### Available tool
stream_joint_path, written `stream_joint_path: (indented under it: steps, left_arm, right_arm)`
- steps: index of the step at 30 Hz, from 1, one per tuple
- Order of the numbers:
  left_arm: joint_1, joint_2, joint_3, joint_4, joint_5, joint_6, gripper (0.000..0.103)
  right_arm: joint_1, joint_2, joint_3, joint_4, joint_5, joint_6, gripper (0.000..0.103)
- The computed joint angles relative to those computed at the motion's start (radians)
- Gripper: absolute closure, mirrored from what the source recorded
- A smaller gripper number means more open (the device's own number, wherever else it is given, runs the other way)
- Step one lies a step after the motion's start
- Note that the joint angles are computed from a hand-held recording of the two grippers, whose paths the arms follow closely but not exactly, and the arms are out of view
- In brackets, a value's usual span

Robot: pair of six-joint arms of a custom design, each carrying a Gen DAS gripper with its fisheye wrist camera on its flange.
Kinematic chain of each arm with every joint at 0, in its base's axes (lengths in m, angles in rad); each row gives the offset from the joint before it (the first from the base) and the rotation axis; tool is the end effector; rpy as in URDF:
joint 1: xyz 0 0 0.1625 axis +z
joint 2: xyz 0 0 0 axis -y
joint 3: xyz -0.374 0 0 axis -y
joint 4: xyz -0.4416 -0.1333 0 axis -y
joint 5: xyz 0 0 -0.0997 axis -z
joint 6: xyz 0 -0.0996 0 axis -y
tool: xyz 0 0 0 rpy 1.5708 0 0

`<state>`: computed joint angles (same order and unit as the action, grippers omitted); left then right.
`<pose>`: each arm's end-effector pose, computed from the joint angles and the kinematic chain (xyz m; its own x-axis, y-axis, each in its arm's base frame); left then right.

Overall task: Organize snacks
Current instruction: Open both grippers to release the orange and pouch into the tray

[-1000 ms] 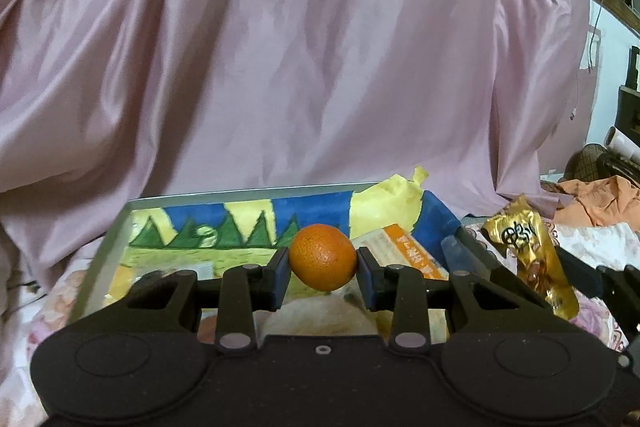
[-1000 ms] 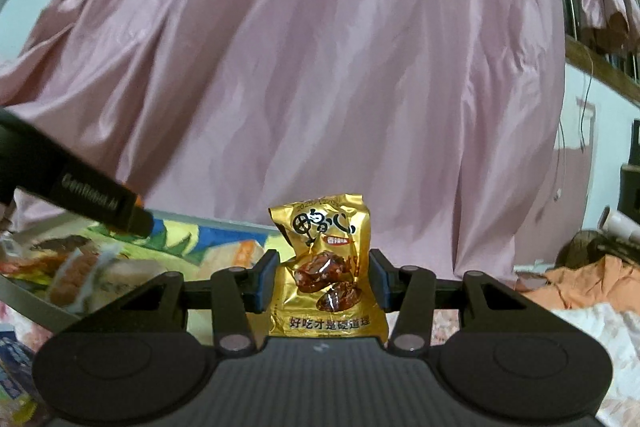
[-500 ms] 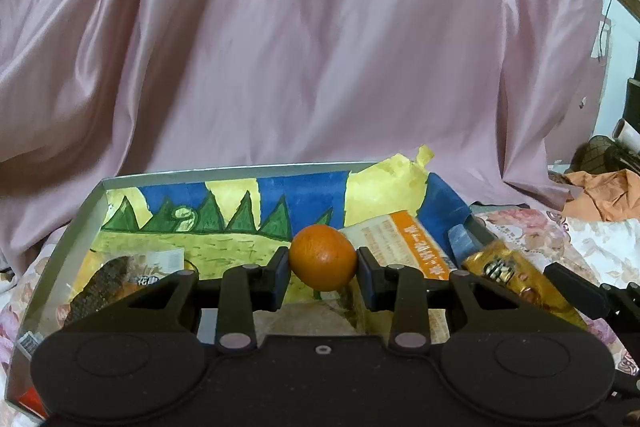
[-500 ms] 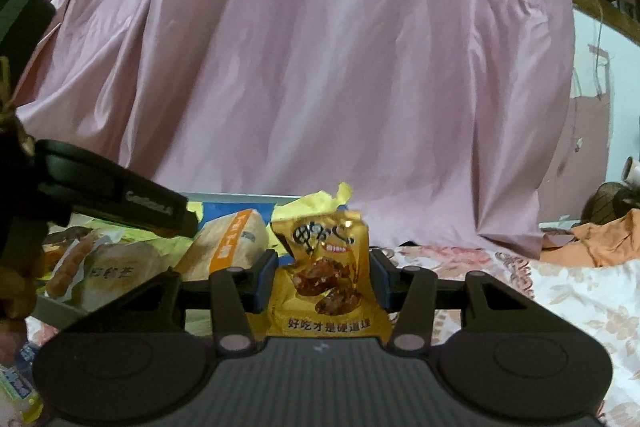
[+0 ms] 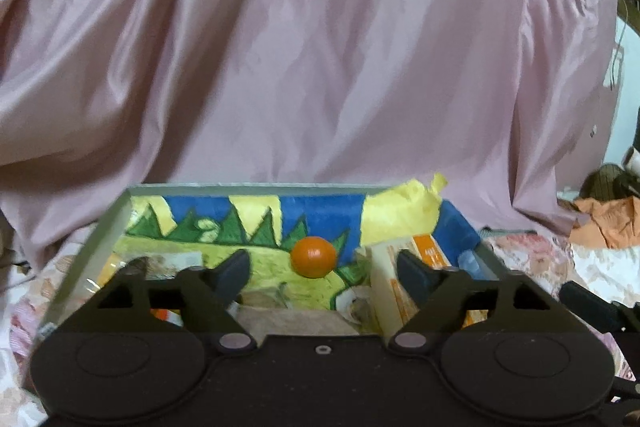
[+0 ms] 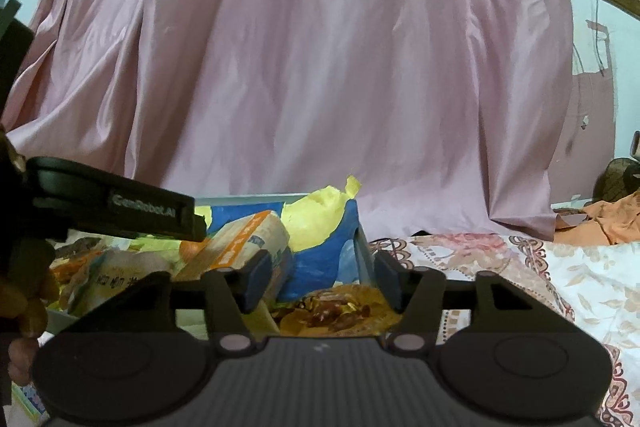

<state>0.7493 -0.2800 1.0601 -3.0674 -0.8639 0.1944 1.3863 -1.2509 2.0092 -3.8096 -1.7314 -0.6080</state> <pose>-0.4496 -0.6887 -0.0364 -0.7079 0.3604 -0.6074 0.7021 0.4525 -0.5498 0.0154 -0.5574 0.3043 -0.7819 0.2265 0.5807 -0.5240 0.2656 -0.8092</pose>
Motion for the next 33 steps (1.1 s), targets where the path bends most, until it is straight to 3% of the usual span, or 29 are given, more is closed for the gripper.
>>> stream_joint_path:
  steps: [3, 13, 23, 33]
  left_arm:
    - [-0.009, -0.019, 0.028, -0.064, 0.035, 0.0, 0.001]
    - [-0.045, -0.15, 0.211, -0.226, 0.137, -0.027, 0.001]
    - [-0.1, -0.311, 0.451, -0.353, 0.217, -0.03, 0.001]
    - [-0.139, -0.454, 0.672, -0.381, 0.292, -0.068, 0.001]
  right_arm:
    - [0.005, -0.001, 0.003, -0.023, 0.0, -0.001, 0.024]
    - [0.06, -0.008, 0.041, -0.18, -0.007, -0.052, 0.0]
    - [0.118, -0.034, 0.112, -0.329, -0.025, -0.073, 0.0]
    - [0.173, -0.069, 0.197, -0.411, -0.041, -0.101, 0.0]
